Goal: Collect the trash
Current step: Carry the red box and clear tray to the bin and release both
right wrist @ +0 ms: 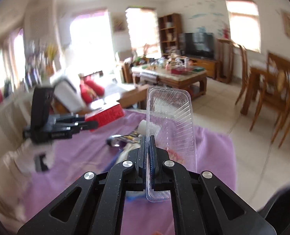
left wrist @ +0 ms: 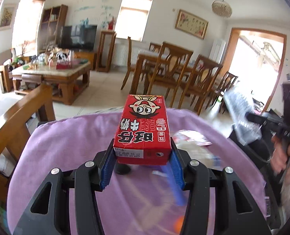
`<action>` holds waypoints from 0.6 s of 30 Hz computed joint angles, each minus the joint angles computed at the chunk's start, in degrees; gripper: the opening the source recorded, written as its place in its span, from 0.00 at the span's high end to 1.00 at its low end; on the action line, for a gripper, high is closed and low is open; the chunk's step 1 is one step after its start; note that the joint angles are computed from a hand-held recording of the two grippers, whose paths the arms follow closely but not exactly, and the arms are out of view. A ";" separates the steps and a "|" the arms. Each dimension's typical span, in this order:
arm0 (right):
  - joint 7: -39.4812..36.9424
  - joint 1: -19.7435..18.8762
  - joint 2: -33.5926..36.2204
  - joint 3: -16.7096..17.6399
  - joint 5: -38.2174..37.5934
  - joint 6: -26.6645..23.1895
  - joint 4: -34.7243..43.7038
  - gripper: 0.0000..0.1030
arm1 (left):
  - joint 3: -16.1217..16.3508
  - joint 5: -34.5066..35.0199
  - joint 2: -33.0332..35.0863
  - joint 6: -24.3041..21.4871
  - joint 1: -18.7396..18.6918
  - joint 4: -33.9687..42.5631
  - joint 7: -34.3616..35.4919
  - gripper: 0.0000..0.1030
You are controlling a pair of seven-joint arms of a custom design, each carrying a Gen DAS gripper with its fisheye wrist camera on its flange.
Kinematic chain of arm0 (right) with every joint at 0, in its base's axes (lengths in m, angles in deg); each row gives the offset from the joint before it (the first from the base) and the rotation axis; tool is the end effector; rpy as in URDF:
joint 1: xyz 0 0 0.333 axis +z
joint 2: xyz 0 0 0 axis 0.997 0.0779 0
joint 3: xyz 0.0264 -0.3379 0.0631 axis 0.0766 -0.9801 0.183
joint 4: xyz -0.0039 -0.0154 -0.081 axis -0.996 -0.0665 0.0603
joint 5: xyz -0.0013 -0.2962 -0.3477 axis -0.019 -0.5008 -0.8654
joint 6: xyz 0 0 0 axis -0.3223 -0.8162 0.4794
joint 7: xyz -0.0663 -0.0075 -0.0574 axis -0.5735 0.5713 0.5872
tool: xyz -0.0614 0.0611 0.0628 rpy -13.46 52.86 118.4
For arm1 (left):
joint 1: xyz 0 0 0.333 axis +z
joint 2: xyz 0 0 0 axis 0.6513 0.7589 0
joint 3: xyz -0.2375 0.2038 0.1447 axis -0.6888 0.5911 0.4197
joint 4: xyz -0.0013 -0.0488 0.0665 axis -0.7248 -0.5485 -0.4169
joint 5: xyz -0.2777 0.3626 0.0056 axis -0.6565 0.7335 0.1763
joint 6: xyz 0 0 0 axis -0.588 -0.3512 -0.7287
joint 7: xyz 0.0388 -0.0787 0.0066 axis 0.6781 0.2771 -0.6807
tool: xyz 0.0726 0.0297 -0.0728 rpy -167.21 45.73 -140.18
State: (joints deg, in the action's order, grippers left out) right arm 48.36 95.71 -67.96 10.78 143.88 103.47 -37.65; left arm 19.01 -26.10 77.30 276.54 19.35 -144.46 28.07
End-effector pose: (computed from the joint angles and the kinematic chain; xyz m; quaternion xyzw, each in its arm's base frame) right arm 0.6708 0.2028 0.4353 -0.8061 0.3077 -0.0611 0.5018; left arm 0.5726 -0.2115 0.3709 -0.6457 0.5741 -0.4130 0.2880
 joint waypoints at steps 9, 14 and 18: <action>-3.45 -4.30 -8.59 -5.94 8.38 -7.05 -10.30 0.96 | -3.12 -3.41 2.64 3.73 -5.22 6.88 5.20 0.52; -2.70 -8.18 -9.40 -9.99 9.10 -10.45 -11.28 0.96 | -2.35 -3.19 9.25 -1.39 -9.38 17.87 8.70 0.52; -1.28 -11.85 -7.98 -12.17 9.98 -11.44 -10.68 0.96 | 3.32 -5.09 15.50 -8.57 -15.93 27.87 11.13 0.52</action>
State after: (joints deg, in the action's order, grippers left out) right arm 47.08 83.86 -75.94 -1.39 153.85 92.03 -48.33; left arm 22.34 -31.19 92.81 267.97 3.43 -116.59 39.20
